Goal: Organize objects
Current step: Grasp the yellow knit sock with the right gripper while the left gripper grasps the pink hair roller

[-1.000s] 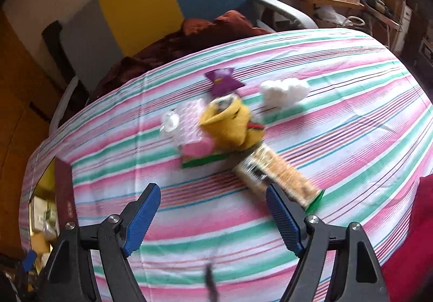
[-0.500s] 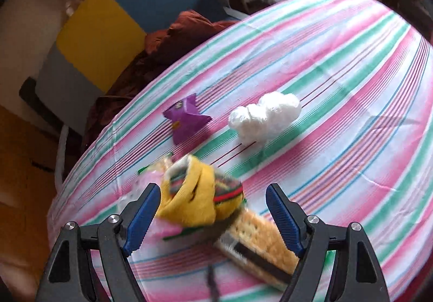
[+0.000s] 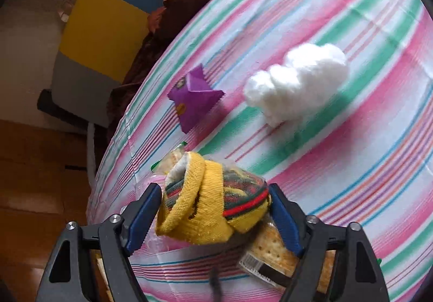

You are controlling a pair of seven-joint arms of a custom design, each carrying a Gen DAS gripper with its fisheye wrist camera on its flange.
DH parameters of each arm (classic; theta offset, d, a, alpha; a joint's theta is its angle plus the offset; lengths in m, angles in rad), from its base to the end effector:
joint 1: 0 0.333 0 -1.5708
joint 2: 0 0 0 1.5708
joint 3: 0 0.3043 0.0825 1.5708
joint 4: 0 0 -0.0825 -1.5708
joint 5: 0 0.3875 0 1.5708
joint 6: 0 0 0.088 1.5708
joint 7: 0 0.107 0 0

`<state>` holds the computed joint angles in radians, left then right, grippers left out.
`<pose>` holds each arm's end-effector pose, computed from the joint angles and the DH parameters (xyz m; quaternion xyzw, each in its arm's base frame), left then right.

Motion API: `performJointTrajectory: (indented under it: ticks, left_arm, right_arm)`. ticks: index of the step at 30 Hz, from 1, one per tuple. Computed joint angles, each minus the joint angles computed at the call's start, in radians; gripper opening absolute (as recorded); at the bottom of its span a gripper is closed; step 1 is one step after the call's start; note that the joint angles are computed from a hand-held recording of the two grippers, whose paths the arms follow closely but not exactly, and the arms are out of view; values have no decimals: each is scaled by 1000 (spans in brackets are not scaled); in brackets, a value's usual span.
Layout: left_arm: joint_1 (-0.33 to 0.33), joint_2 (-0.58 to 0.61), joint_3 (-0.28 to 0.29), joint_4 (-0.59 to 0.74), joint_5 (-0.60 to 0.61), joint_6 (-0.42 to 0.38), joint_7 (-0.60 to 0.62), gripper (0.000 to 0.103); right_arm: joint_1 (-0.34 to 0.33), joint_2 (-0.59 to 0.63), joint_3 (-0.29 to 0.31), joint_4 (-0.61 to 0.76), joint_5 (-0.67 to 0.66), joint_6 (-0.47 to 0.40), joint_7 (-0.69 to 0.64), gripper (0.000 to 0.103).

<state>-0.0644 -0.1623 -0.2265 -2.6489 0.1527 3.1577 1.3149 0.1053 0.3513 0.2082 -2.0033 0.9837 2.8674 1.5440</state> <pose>0.4450 -0.1470 0.3574 -0.5987 0.7309 -0.2630 0.1953 0.6117 0.1431 0.3087 -0.4440 0.8275 0.0877 0.3323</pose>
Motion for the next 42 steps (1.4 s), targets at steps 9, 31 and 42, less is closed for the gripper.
performJointTrajectory:
  ticks: [9,31,42]
  left_arm:
    - [-82,37,46,52,-59,-5,62,90]
    - [-127,366,17,417,52,-102,293,102]
    - [-67,480,-77,545,-147,-235,558,78]
  right_arm:
    - [-18,-38,57,-5,137,52,-228,56]
    - [110,65,6,166,-140,-310,-344,56]
    - [104,67,6,165,-198,-314,-311,56]
